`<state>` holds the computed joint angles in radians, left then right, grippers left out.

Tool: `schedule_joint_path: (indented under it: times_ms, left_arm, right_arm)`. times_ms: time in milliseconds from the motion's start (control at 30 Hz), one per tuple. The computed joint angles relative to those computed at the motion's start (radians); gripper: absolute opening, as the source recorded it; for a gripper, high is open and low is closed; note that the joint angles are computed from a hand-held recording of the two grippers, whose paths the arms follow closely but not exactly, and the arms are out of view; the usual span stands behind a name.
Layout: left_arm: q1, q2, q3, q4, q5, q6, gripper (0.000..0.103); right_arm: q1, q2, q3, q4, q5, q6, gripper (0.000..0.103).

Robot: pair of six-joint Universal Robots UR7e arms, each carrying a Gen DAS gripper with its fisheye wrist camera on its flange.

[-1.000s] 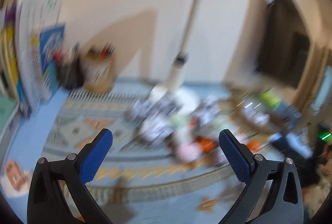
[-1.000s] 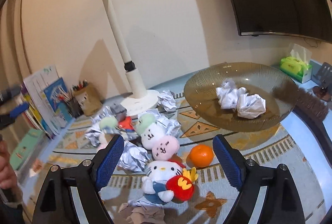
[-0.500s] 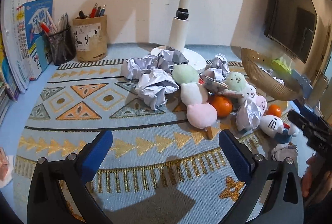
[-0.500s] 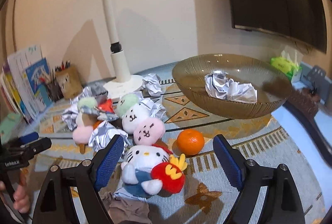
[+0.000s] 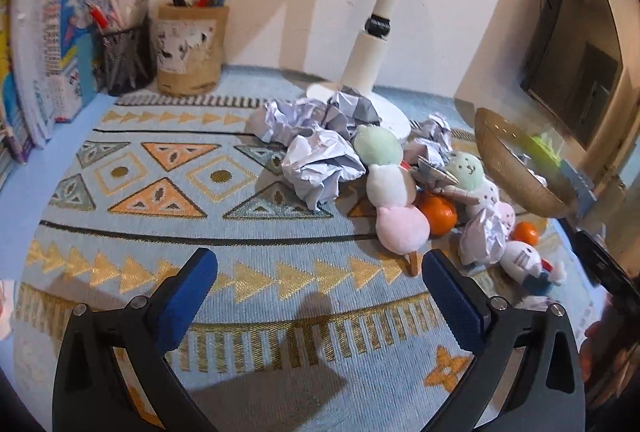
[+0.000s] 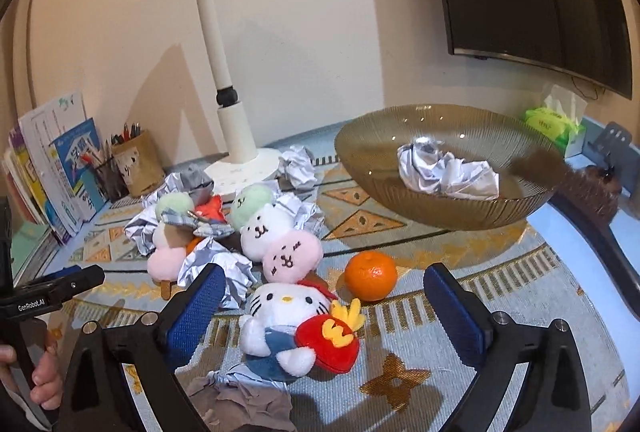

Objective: Organize objects
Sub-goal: 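Open both grippers over the basket and return them to the pile, then grasp a white paper ball with the left gripper while the right gripper grasps the dango plush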

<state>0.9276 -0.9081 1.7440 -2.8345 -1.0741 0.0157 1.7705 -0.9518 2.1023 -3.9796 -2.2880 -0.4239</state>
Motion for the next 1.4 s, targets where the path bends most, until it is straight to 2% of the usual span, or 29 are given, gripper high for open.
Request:
schedule_joint_path:
  times_ms: [33,67,100,167,200,267,300,400,467,533,600,667,767,800,833,900,933,967,1133,1233,1267,1333,1400]
  left_arm:
    - [0.016,-0.010,-0.038,0.091,-0.063,0.008,0.102]
    - [0.035,-0.012,-0.090,0.194,-0.136,0.019,0.102]
    - [0.047,-0.008,-0.132,0.256,-0.176,0.024,0.102]
    - [0.064,0.010,-0.193,0.281,-0.209,0.032,0.102]
    - [0.070,0.030,-0.231,0.306,-0.200,0.027,0.102]
    - [0.083,0.075,-0.300,0.357,-0.198,0.013,0.102]
    - [0.091,0.098,-0.328,0.375,-0.207,0.014,0.102]
    - [0.100,0.153,-0.383,0.403,-0.190,0.043,0.102]
    - [0.104,0.184,-0.422,0.432,-0.159,0.054,0.102]
    - [0.113,0.201,-0.442,0.426,-0.170,0.059,0.102]
    - [0.122,0.215,-0.462,0.426,-0.187,0.045,0.101]
    - [0.126,0.225,-0.472,0.416,-0.188,0.050,0.101]
    - [0.127,0.224,-0.464,0.385,-0.190,0.054,0.094]
    - [0.129,0.220,-0.458,0.381,-0.206,0.058,0.081]
    - [0.135,0.220,-0.462,0.386,-0.232,0.064,0.074]
    - [0.151,0.225,-0.475,0.406,-0.305,0.080,0.048]
    - [0.152,0.231,-0.486,0.422,-0.316,0.085,0.048]
    - [0.146,0.228,-0.475,0.404,-0.299,0.097,0.048]
    - [0.117,0.195,-0.404,0.336,-0.225,0.120,0.047]
    - [0.097,0.132,-0.324,0.322,-0.203,0.097,0.047]
    - [0.087,0.101,-0.287,0.311,-0.187,0.098,0.047]
    - [0.067,0.045,-0.210,0.273,-0.143,0.084,0.047]
    - [0.055,-0.013,-0.135,0.240,-0.118,0.028,0.047]
  right_arm:
    - [0.005,-0.006,0.004,0.004,0.010,-0.005,0.099]
    - [0.009,-0.031,0.020,0.050,0.046,0.017,0.099]
    - [0.009,-0.075,0.042,0.136,0.107,0.060,0.099]
    - [0.027,-0.169,0.067,0.324,0.285,0.115,0.103]
    - [0.051,-0.184,0.050,0.393,0.318,0.110,0.103]
    - [0.100,-0.164,-0.007,0.485,0.286,0.104,0.103]
    - [0.118,-0.143,-0.045,0.544,0.272,0.129,0.103]
    - [0.109,-0.072,-0.146,0.742,0.289,0.247,0.103]
    - [0.099,-0.017,-0.199,0.799,0.239,0.284,0.089]
    - [0.078,0.028,-0.252,0.868,0.184,0.324,0.079]
    - [0.045,0.046,-0.284,0.912,0.199,0.383,0.079]
    - [0.029,0.067,-0.304,0.892,0.191,0.393,0.079]
    - [0.035,0.136,-0.364,0.873,0.074,0.389,0.079]
    - [0.035,0.152,-0.381,0.871,0.054,0.388,0.079]
    - [0.033,0.160,-0.392,0.872,0.056,0.390,0.080]
    - [0.032,0.189,-0.408,0.813,0.044,0.364,0.080]
    - [0.031,0.201,-0.426,0.805,0.033,0.347,0.070]
    - [0.037,0.217,-0.438,0.792,0.004,0.332,0.048]
    - [0.052,0.248,-0.439,0.686,-0.027,0.247,0.048]
    - [0.058,0.246,-0.428,0.654,-0.005,0.212,0.048]
    - [0.059,0.236,-0.415,0.652,0.011,0.215,0.048]
    - [0.052,0.182,-0.356,0.687,0.083,0.275,0.048]
    - [0.052,0.138,-0.301,0.706,0.120,0.321,0.048]
